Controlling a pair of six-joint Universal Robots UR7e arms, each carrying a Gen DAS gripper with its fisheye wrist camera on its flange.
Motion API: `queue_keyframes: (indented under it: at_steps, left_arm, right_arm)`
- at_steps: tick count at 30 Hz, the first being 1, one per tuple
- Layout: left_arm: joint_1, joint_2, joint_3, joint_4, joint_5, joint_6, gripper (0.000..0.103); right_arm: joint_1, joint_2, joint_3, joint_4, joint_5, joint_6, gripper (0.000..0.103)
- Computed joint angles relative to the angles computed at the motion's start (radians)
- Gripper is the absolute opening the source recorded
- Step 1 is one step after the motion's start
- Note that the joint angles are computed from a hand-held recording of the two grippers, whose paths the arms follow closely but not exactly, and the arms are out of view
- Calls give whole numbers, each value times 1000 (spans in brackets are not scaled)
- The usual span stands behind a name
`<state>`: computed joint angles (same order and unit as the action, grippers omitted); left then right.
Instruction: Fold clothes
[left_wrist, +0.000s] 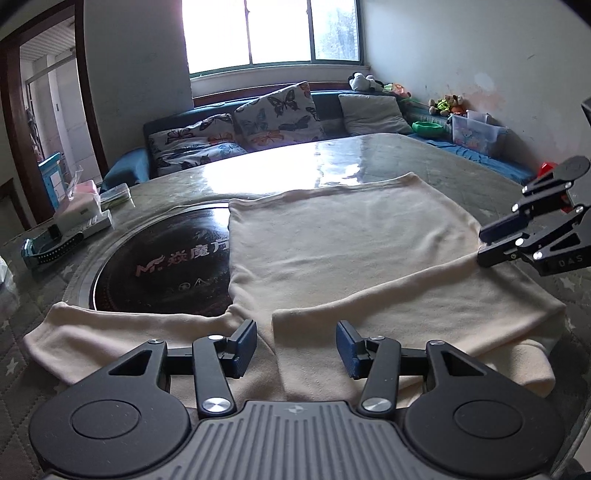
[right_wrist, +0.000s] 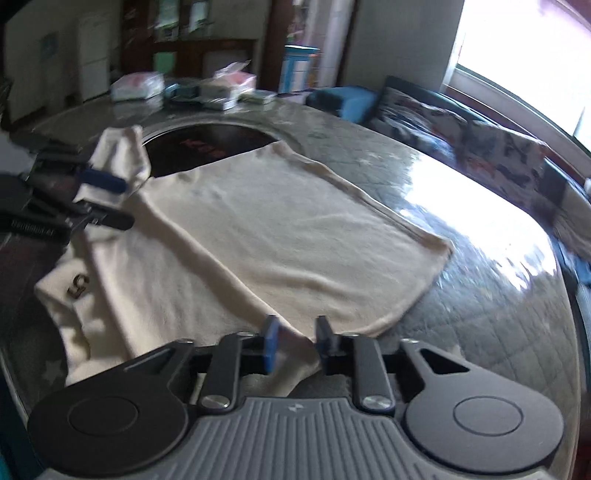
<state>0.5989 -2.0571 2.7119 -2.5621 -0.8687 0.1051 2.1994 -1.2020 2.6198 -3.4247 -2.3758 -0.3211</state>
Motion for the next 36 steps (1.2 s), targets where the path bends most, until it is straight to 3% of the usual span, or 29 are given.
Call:
queue_keyframes:
  at_steps: [5,8,9,18,22,25,31,36]
  left_arm:
    - [-13,6,2,-15,-14,7,50]
    - [-23,5,2,-29,-29,13,50]
    - [-24,6,3,-36,-37,18,50]
    - [13,103,14,-158,-69,79,51]
    - [31,143,13,-205,-23,82,50]
    - [28,97,13,-175,-7,71,49]
    - [-9,-35,37,-53,4,55,49]
    - [-8,-84,46,-3,22,43,50]
  right_arm:
    - [-32,-41,-11,94,54,-59,28]
    - [-27,-71,-7,123,58,-53,4]
    - [-24,-83,-6,135,58,-50,3]
    - [-27,-102,25,97,41,-7,4]
    - [-13,-77,21,56,19,-7,11]
    - [22,-69,22,32,8,1,11]
    - [71,-108,48,129,83,105,13]
    - [92,-74,66,120,85,158,21]
